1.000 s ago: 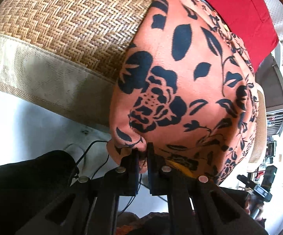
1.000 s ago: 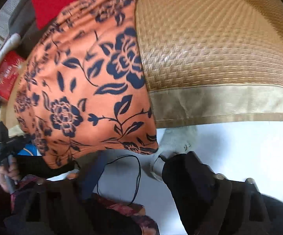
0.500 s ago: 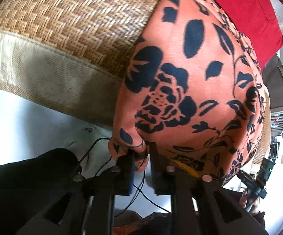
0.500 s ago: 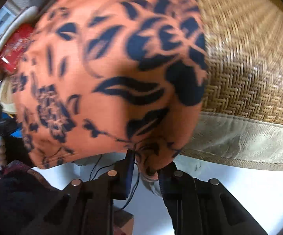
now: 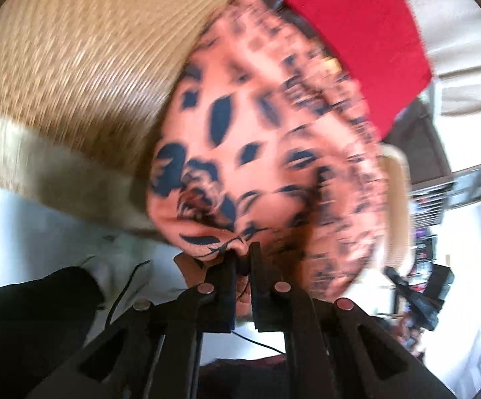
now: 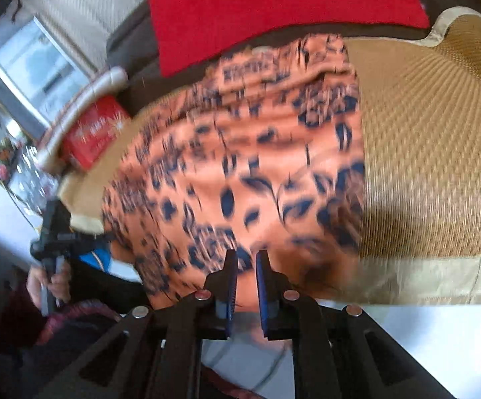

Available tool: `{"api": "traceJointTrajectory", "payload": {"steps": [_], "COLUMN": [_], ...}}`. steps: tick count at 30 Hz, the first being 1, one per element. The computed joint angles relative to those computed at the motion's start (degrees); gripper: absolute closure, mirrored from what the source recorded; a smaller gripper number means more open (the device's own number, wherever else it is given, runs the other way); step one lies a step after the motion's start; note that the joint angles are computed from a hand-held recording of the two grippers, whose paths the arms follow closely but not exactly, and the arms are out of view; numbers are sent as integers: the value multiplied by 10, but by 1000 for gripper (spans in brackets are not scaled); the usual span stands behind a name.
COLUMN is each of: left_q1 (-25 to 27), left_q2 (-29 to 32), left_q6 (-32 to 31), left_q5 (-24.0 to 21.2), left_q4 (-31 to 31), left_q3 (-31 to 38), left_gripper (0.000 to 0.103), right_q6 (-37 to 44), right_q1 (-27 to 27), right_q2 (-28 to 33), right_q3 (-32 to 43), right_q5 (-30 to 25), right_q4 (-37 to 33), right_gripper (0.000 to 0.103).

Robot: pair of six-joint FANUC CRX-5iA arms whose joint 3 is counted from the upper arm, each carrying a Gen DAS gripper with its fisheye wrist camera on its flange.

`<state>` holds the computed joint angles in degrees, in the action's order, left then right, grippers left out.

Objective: Fold small clothes

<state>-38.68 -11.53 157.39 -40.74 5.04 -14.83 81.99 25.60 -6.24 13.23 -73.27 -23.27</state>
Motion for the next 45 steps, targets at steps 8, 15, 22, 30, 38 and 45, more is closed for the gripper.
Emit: {"api": "traceJointTrajectory", "payload": {"steps": [8,15,22,30,38,45], "left_q1": [27,44,50,35,41,33], "left_q2": [-7,22,43,44,3,20], "left_q6": [-44,-103,-134,-80,15,57], "left_q5": [-47,-49,-55,-144,-230,-232], "left_q4": [-23,7,-16,-68,-26,12], "left_q3": [63,115,177,194,78,39], "left_gripper": [97,97,98,98,64,26], "right_q6": [-98,-139,-56,-6,32,19], "right_q1": [-19,-48,-25,-1,8,8], "right_q2": [70,68,100,84,31,5], "right_q3": [64,18,-2,-39,-2,13], "right_q5": [-76,-106,-112,-58,-87,-60], "right_q4": [65,31,24,27,-39,-62], "right_gripper": [86,18,17,83,88,88]}}
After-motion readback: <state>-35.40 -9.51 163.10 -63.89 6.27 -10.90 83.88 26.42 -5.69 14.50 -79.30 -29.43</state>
